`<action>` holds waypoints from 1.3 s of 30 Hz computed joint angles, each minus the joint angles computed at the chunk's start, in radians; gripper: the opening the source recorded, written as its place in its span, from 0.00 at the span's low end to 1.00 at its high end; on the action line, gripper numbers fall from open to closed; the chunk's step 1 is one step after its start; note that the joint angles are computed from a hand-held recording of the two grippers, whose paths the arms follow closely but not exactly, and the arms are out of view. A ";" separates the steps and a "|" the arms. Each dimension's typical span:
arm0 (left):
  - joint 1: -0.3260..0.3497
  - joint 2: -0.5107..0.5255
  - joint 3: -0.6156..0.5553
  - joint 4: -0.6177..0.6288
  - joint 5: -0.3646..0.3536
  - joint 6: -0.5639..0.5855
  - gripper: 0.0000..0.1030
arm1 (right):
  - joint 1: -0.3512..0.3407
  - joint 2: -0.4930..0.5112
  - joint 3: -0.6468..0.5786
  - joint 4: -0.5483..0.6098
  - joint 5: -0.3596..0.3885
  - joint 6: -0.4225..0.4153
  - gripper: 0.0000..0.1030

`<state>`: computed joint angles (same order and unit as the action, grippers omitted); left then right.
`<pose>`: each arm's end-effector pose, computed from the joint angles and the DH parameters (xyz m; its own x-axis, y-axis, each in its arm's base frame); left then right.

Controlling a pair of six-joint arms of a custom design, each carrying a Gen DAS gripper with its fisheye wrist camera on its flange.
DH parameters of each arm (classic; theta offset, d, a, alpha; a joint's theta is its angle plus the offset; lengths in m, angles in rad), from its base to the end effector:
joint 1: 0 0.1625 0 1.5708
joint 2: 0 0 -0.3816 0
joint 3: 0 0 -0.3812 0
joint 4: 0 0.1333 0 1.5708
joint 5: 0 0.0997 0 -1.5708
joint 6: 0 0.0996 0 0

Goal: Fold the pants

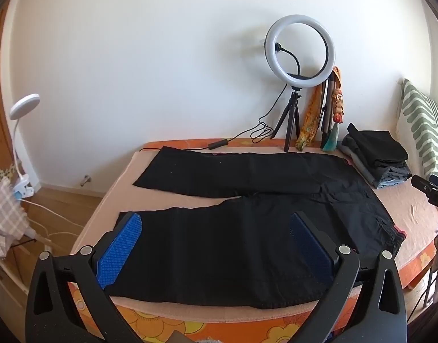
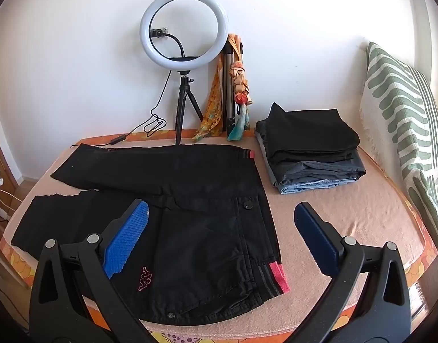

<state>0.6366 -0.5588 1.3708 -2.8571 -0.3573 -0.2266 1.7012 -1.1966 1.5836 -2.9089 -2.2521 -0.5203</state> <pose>-0.4205 -0.5927 0.1027 -0.6986 -0.0926 -0.7095 0.5731 0.5214 -0.6323 0.1497 -0.5990 0.4101 -0.6885 0.0672 0.7221 -0.4815 0.7022 -0.5245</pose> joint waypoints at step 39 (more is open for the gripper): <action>-0.002 0.012 -0.012 -0.045 0.011 0.046 1.00 | -0.003 -0.003 0.006 0.004 0.005 0.013 1.00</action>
<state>0.6342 -0.5465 1.3589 -2.9017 -0.3467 -0.1806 1.6979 -1.1992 1.5895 -2.9044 -2.2474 -0.5077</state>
